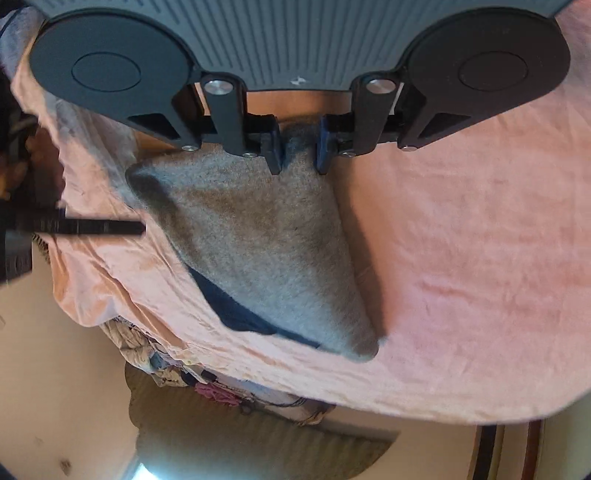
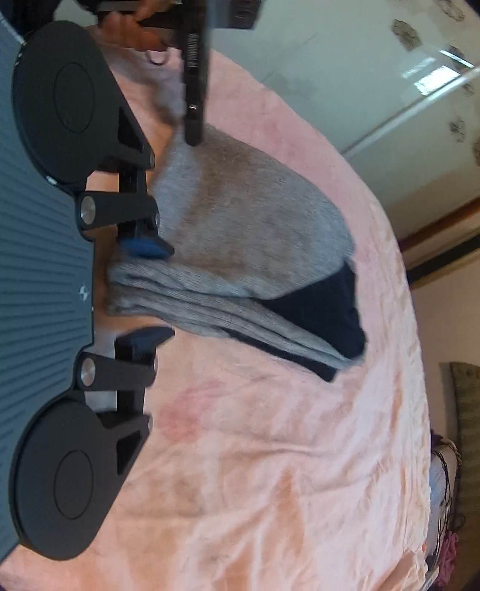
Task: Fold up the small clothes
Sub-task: 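Open both tools and move them over the folded sweater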
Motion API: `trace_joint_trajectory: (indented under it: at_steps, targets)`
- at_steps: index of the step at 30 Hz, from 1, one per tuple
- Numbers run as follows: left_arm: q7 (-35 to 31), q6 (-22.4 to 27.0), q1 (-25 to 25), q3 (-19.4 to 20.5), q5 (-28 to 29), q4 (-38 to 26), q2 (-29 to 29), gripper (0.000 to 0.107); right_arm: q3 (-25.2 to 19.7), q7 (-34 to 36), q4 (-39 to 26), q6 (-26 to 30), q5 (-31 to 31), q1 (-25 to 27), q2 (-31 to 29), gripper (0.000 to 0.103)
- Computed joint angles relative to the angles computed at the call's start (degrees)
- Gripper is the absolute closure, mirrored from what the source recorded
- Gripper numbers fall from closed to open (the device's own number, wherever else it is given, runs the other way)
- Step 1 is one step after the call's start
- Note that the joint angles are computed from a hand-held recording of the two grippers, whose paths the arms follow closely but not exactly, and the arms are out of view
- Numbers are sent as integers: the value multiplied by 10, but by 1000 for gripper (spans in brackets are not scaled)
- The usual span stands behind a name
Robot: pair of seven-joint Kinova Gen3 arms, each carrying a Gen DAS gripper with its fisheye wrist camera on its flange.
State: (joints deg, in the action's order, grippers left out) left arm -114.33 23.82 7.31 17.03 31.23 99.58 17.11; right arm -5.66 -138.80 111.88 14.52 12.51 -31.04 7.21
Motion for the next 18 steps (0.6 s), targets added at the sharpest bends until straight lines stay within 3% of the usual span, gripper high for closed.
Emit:
trace_joint_trajectory:
  at_steps: [1, 3, 4, 5, 8, 11, 12, 13, 16, 18]
  targets:
    - [-8, -23, 27, -13, -8, 8, -11, 78, 12, -23, 3, -23, 14, 5, -6, 30]
    - [-42, -70, 79, -43, 2, 21, -20, 42, 6, -54, -11, -58, 16, 40, 1, 27]
    - [-52, -93, 97, -47, 1, 25, -18, 35, -8, -56, -34, -62, 3, 66, 19, 27]
    - [-52, -117, 105, -41, -9, 28, -11, 34, -18, -48, -61, -56, -14, 84, 38, 30]
    - [-5, -138, 99, -6, -71, 18, 25, 34, -52, 15, -140, -34, -75, 128, 105, 53]
    - [3, -141, 75, 24, -83, 19, 49, 34, -12, 73, -220, 26, -134, 97, 169, 59]
    - [-13, -153, 52, 50, -74, 26, 52, 34, 11, 91, -244, 49, -139, 75, 190, 80]
    - [-30, -156, 26, 77, -59, 30, 55, 34, 24, 114, -259, 66, -135, 63, 200, 91]
    - [-26, -156, -30, 135, -65, 30, 65, 34, 13, 144, -255, 62, -173, 91, 203, 101]
    - [-17, -146, -32, 135, -73, 26, 64, 34, -21, 159, -235, 36, -189, 124, 198, 100]
